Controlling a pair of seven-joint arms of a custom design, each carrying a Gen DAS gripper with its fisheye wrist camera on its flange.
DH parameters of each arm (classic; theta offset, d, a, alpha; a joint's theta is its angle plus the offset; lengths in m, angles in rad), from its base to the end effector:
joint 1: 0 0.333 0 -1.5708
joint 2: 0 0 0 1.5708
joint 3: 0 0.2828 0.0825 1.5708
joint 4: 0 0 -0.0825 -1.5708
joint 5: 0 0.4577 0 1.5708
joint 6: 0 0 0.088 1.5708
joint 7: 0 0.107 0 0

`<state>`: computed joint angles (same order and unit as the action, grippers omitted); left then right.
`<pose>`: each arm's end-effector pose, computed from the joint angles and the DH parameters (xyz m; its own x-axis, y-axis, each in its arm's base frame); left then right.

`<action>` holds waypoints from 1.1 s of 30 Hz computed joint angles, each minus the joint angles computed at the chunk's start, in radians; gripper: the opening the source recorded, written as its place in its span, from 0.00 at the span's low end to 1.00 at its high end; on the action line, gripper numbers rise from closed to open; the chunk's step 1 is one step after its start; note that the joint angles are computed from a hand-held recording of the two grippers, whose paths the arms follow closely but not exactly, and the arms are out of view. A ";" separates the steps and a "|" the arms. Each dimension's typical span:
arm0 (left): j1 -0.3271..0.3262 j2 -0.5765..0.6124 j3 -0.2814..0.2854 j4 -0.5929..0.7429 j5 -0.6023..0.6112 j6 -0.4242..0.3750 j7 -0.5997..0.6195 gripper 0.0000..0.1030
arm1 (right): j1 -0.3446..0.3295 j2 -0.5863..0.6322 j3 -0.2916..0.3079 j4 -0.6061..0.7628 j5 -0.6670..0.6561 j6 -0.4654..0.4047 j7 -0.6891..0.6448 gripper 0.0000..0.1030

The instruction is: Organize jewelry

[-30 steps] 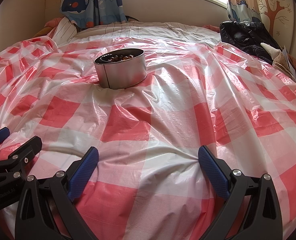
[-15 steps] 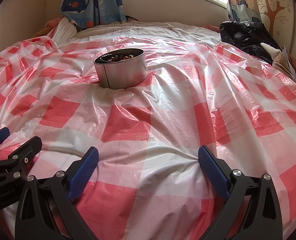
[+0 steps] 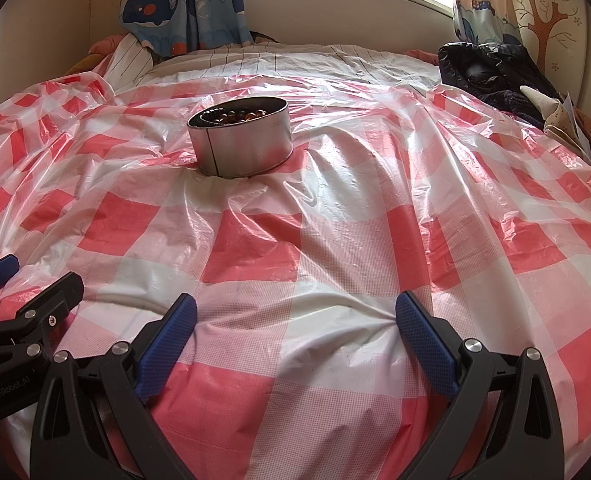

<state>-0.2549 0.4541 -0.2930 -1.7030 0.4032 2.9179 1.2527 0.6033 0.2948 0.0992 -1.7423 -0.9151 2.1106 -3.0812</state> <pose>0.6489 -0.3953 0.3612 -0.4889 -0.8722 0.0117 -0.6173 0.3364 -0.7112 0.5687 0.4280 0.3634 -0.4713 -0.8805 0.0509 -0.6499 0.3077 -0.6950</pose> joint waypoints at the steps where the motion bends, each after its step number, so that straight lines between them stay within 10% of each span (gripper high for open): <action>1: 0.001 0.001 0.000 0.001 -0.001 0.000 0.002 0.93 | 0.000 0.000 0.000 0.000 0.000 0.000 0.000 0.92; 33: -0.051 -0.015 0.064 -0.019 0.073 0.050 -0.065 0.92 | 0.003 0.002 -0.001 0.003 -0.003 -0.002 0.002 0.92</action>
<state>-0.3055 0.4394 -0.2285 -1.7224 0.4766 2.9681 1.1874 0.6066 0.2970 0.0983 -1.7397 -0.9181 2.1086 -3.0790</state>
